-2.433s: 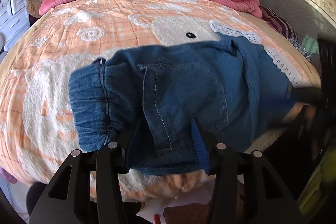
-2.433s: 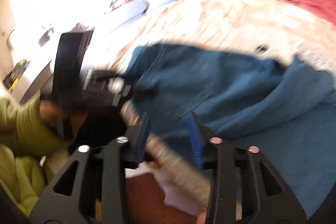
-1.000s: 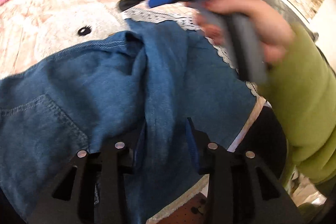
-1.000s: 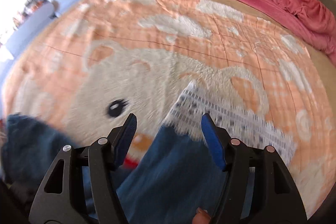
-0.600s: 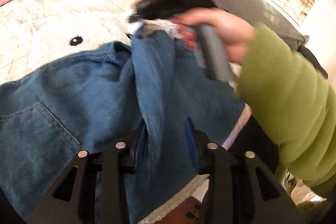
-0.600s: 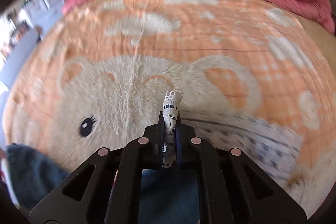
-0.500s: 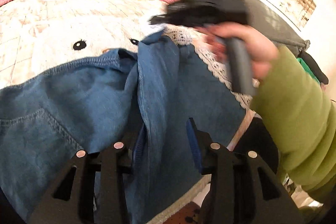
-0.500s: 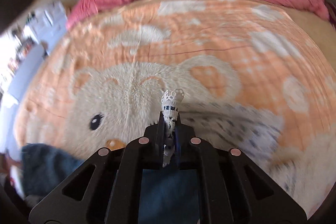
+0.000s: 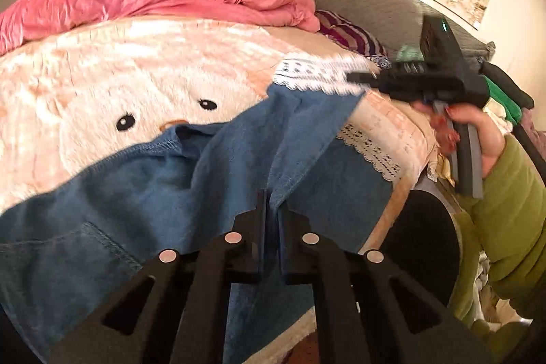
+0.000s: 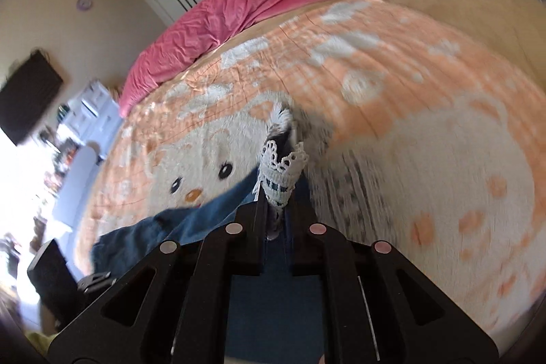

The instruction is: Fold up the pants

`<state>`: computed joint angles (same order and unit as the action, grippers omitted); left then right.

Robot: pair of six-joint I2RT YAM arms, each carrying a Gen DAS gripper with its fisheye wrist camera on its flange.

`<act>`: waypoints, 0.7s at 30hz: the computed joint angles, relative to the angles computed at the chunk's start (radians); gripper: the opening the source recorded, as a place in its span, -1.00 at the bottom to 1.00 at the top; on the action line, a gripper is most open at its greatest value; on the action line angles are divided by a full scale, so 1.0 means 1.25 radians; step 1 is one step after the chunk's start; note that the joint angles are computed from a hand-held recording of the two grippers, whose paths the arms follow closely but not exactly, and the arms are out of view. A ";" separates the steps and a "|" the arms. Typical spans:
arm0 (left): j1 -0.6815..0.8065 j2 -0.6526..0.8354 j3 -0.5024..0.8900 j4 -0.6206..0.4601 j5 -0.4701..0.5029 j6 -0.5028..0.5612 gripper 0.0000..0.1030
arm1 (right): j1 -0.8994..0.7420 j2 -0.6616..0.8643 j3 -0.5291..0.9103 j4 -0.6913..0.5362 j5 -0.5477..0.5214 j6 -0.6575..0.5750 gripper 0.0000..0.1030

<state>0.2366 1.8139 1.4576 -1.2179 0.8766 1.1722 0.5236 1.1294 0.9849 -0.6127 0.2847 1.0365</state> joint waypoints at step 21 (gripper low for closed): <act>-0.010 -0.051 -0.106 0.010 -0.082 0.132 -0.90 | 0.314 -0.181 -0.167 -0.219 0.195 0.394 -0.90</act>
